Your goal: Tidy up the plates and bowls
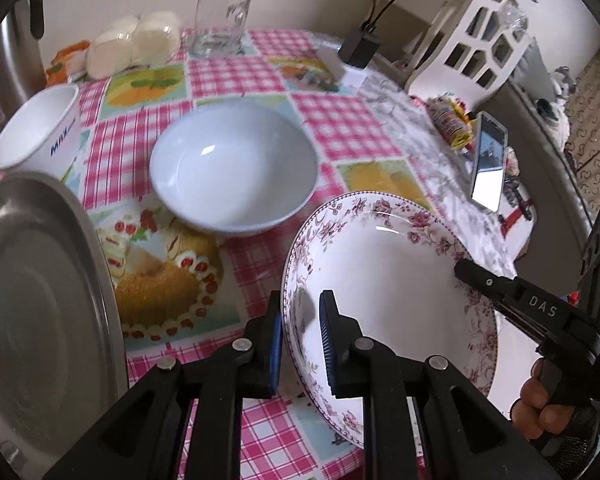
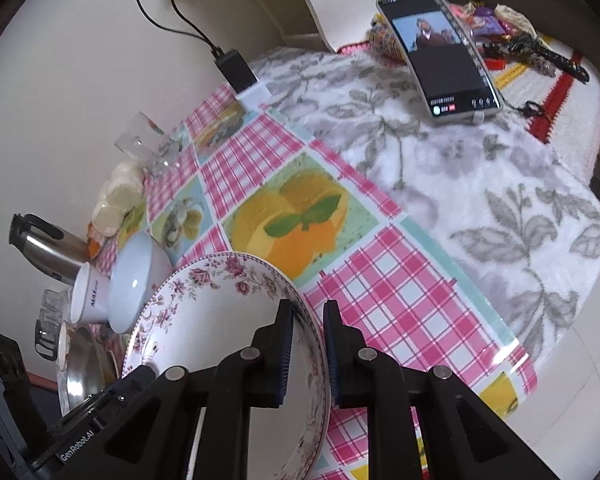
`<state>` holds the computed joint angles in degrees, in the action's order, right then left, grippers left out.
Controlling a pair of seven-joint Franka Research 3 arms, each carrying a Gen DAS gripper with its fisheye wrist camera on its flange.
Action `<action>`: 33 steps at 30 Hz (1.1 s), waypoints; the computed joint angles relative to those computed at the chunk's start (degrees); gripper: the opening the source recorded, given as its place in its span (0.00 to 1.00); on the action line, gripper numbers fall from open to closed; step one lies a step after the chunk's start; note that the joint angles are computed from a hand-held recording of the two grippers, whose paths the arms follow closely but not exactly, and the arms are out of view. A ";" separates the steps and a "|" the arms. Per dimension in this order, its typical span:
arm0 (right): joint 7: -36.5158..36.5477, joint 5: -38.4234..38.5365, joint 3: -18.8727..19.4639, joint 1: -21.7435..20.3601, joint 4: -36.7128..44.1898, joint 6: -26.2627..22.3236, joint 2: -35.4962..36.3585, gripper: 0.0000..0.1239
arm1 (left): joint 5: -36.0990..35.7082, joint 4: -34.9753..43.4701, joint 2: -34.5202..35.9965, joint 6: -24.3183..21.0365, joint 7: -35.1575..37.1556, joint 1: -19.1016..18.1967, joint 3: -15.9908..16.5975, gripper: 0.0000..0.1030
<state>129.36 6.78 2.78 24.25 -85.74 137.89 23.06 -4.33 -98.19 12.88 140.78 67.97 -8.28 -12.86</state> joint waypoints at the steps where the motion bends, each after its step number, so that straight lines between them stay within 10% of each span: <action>1: 0.20 -0.04 -0.10 0.03 -0.63 0.79 -0.48 0.13 | -0.04 -0.20 -0.29 0.73 0.32 0.03 -0.07 0.17; 33: 0.22 -2.41 0.46 4.74 8.41 5.03 4.16 0.13 | 0.40 -7.71 -9.63 7.07 0.46 3.01 3.15 0.17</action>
